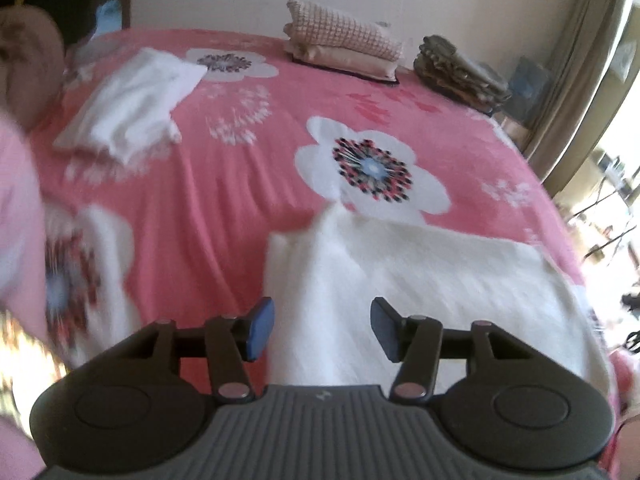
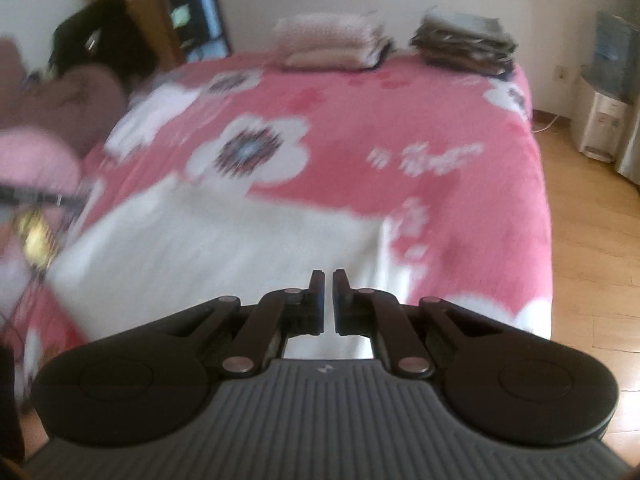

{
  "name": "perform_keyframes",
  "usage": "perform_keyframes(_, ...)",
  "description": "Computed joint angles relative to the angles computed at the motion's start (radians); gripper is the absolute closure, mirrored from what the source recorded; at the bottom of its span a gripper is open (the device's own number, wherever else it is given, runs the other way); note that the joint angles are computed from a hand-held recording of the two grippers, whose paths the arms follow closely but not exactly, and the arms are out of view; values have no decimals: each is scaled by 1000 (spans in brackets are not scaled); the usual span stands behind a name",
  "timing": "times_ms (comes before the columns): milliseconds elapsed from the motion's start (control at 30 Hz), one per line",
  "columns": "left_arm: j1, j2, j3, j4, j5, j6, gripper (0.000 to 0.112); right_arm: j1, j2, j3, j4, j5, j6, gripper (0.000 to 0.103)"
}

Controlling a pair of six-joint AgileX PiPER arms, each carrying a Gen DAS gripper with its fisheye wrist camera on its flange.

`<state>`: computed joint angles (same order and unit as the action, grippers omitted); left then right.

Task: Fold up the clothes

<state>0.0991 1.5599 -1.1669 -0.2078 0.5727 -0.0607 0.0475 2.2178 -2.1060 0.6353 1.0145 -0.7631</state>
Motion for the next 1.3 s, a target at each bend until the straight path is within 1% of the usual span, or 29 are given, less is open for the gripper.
perform_keyframes(67, -22, -65, 90, -6, -23, -13, 60, 9, -99, 171, -7, -24, -83, 99)
perform_keyframes(133, -52, -108, 162, 18, -40, -41, 61, 23, -178, 307, -34, -50, -136, 99)
perform_keyframes(167, -73, -120, 189, 59, -50, -69, 62, 30, -202, 352, -48, -64, -149, 99)
perform_keyframes(267, -144, -121, 250, 240, -82, -200, 63, 52, -268, 475, -94, -107, -176, 99)
perform_keyframes(333, -165, -98, 279, 322, -109, -262, 63, 57, -279, 528, -110, -140, -192, 100)
perform_keyframes(400, -156, -70, 302, 339, -142, -277, 65, 62, -256, 573, -172, -215, -153, 101)
perform_keyframes(433, -150, -55, 312, 343, -158, -282, 64, 57, -233, 584, -205, -240, -105, 101)
perform_keyframes(467, -146, -50, 322, 348, -173, -287, 64, 48, -209, 598, -217, -266, -77, 101)
perform_keyframes(500, -141, -49, 328, 336, -182, -272, 64, 29, -196, 605, -188, -278, -76, 100)
perform_keyframes(567, -127, -49, 327, 296, -184, -211, 63, -12, -193, 595, -102, -248, -85, 99)
perform_keyframes(667, -97, -45, 328, 196, -190, -87, 63, -47, -213, 581, -91, -229, -36, 99)
perform_keyframes(733, -79, -42, 334, 130, -200, -5, 63, -81, -224, 561, -46, -166, -64, 99)
perform_keyframes(833, -64, -41, 348, 61, -220, 86, 63, -94, -263, 584, 13, -107, -224, 99)
perform_keyframes(867, -61, -41, 353, 45, -226, 105, 63, -83, -259, 578, 21, -84, -252, 99)
perform_keyframes(967, -61, -37, 355, 36, -232, 120, 62, -17, -242, 611, -56, -118, -283, 99)
perform_keyframes(1000, -64, -37, 352, 50, -227, 108, 62, 6, -234, 637, -89, -167, -294, 99)
perform_keyframes(1067, -68, -46, 346, 70, -210, 97, 63, 11, -224, 636, -85, -181, -304, 99)
perform_keyframes(1200, -33, -119, 339, 31, -147, 172, 62, 26, -258, 593, -182, -121, -179, 98)
perform_keyframes(1300, 9, -180, 335, 46, -116, 202, 60, 56, -295, 557, -243, -82, -175, 98)
